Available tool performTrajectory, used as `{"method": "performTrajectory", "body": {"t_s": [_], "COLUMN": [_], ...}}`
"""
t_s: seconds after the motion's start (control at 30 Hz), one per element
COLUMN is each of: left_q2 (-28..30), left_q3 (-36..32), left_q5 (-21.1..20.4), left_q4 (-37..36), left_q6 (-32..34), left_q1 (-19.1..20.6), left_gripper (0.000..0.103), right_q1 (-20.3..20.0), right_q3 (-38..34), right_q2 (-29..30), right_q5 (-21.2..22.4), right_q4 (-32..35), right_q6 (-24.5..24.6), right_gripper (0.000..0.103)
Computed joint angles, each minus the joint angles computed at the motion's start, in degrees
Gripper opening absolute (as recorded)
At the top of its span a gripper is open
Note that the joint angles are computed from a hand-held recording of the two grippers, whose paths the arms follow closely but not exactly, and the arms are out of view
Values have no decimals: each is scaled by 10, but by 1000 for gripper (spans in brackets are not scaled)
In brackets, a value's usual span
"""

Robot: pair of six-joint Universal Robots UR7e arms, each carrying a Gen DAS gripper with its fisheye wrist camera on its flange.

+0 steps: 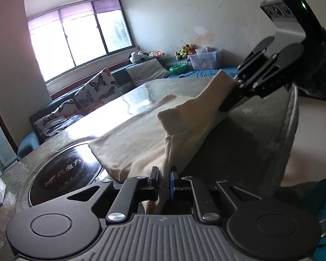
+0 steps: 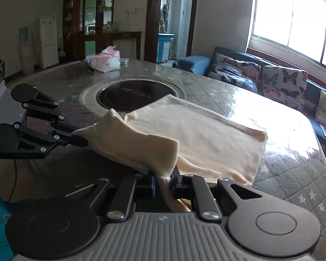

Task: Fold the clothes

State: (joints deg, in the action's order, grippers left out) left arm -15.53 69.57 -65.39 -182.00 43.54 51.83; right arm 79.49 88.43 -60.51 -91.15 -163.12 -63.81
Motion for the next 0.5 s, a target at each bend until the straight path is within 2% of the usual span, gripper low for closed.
{"method": "performTrajectory", "body": {"t_s": [0.3, 0.5], "left_q2": [-85, -65], "left_q3": [106, 56], "left_q5": [-36, -38], "left_q4": [12, 25], "left_q6": [-64, -72], "left_q1": [-19, -11], "left_gripper": [10, 9], "right_q1": [8, 19], "right_q3": [62, 40], "right_q2": [-82, -67], "right_q5": [9, -2], "right_q4": [61, 66], "right_q6": [-16, -13], "right_gripper": [11, 9]}}
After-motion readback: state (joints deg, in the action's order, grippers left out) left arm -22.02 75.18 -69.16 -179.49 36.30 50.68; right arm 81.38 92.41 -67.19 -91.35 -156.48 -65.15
